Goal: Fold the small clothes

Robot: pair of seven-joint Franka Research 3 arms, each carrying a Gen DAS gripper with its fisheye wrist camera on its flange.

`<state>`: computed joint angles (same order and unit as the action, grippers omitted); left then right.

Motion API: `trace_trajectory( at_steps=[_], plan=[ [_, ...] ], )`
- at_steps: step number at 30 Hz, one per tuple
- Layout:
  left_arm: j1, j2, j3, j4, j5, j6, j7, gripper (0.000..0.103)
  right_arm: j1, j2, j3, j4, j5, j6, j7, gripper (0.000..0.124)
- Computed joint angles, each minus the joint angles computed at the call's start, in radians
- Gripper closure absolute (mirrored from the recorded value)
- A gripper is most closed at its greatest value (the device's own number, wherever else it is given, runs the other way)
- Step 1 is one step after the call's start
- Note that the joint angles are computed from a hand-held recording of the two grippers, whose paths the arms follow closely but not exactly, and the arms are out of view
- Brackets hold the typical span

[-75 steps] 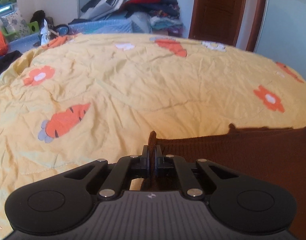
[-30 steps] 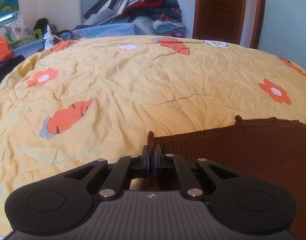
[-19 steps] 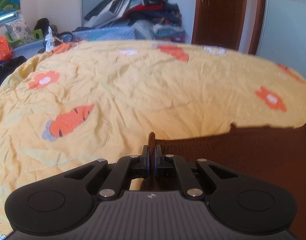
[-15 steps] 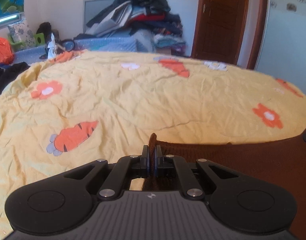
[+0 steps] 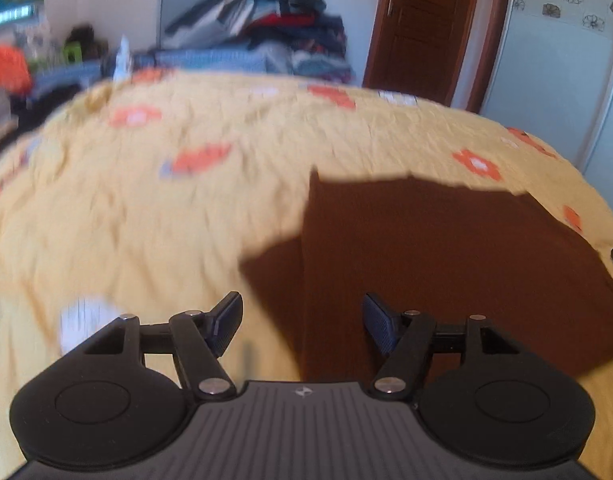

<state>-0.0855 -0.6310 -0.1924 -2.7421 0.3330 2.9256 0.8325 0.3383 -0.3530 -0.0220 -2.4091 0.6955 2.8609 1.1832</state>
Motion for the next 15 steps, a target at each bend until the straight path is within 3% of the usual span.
trace_trajectory(
  at_steps=[2,4,7,8,9,11,15],
  plan=[
    [-0.049,-0.053,0.019,-0.047,-0.036,-0.029,-0.008,0.037,-0.051,-0.068,0.034,-0.066,-0.072,-0.049,0.069,0.068],
    [-0.113,-0.069,0.073,-0.075,-0.086,-0.030,0.009,0.037,-0.077,-0.105,0.049,-0.105,-0.123,-0.093,0.123,0.068],
    [-0.149,-0.050,0.110,-0.083,-0.143,0.001,0.024,0.038,-0.019,-0.129,-0.004,-0.129,-0.063,-0.146,0.106,0.069],
    [-0.175,-0.039,0.136,-0.078,-0.161,0.011,0.047,0.048,0.004,-0.137,-0.025,-0.131,-0.031,-0.164,0.080,0.079],
    [-0.208,-0.030,0.169,-0.069,-0.184,0.004,0.078,0.086,0.018,-0.134,-0.040,-0.123,-0.008,-0.187,0.056,0.094],
    [-0.265,-0.006,0.224,-0.036,-0.239,-0.033,0.140,0.093,0.009,-0.128,-0.032,-0.108,-0.009,-0.208,0.039,0.103],
    [-0.217,-0.061,0.178,-0.024,-0.219,-0.105,0.239,0.097,-0.032,-0.197,-0.005,-0.104,-0.080,-0.244,-0.001,0.108]
  ],
)
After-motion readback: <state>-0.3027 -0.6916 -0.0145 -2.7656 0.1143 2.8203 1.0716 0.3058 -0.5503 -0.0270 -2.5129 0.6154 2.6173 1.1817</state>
